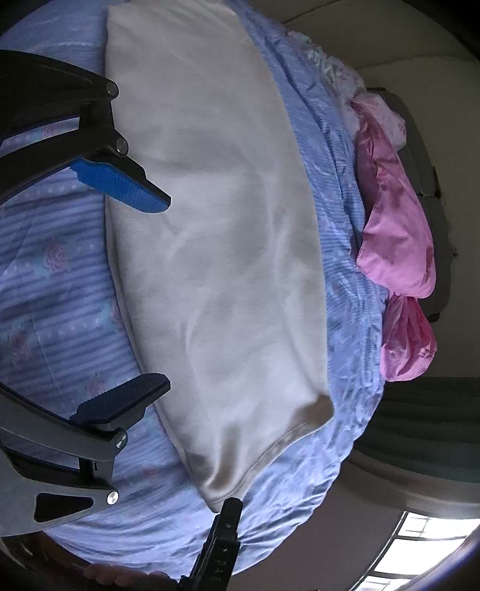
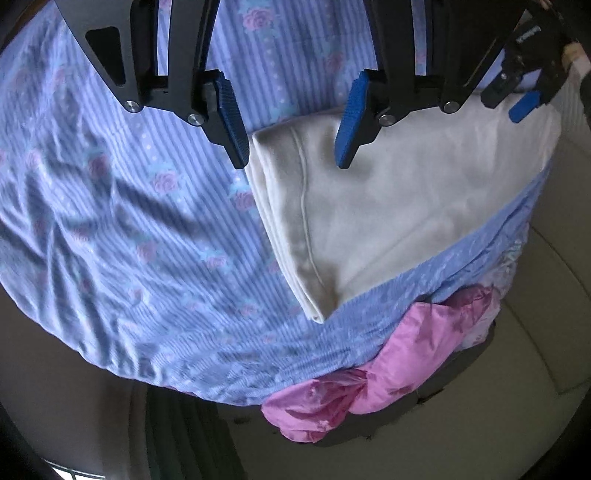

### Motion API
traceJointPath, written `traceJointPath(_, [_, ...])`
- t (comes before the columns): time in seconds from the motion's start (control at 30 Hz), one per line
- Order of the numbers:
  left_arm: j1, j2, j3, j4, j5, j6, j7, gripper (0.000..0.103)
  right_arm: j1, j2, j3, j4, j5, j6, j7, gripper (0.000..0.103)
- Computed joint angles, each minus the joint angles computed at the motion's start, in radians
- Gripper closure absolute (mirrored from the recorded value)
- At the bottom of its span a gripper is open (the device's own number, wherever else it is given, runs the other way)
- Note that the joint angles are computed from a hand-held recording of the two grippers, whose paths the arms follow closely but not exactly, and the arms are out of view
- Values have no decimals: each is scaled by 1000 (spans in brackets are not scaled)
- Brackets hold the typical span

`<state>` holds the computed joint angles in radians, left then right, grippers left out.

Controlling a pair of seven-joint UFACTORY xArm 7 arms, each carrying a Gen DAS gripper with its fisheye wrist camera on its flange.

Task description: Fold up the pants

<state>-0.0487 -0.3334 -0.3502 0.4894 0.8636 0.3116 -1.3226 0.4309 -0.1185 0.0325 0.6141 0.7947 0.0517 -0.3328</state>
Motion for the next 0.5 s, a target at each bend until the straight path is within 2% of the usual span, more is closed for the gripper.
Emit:
traceJointPath(0.1, [-3, 1, 9, -8, -14, -16, 6, 14, -32, 28, 21, 8, -65, 13, 74, 54])
traceJointPath(0.13, [-1, 1, 8, -8, -14, -18, 7, 14, -31, 40, 18, 19, -52, 24, 61, 54])
traceJointPath(0.2, [7, 1, -4, -6, -2, -12, 0, 14, -27, 63, 11, 40, -30, 39, 44, 63])
traceJointPath(0.23, [10, 2, -9, -5, 6, -8, -6, 14, -63, 72, 40, 45, -77, 47, 84, 64])
traceJointPath(0.3, [8, 11, -16, 2, 18, -2, -12, 14, -101, 81, 59, 49, -202, 64, 182, 76])
traceJointPath(0.33, [3, 15, -14, 4, 21, -3, -11, 14, -106, 79, 63, 49, -207, 63, 176, 80])
traceJointPath(0.37, [-3, 20, -12, 7, 23, -2, -10, 14, -106, 77, 65, 49, -187, 59, 147, 92])
traceJointPath(0.43, [-13, 28, -12, 12, 32, -2, -13, 14, -104, 65, 62, 47, -138, 40, 92, 93])
traceJointPath(0.5, [-24, 37, -9, 17, 38, 3, -12, 14, -108, 59, 60, 44, -141, 21, 101, 95])
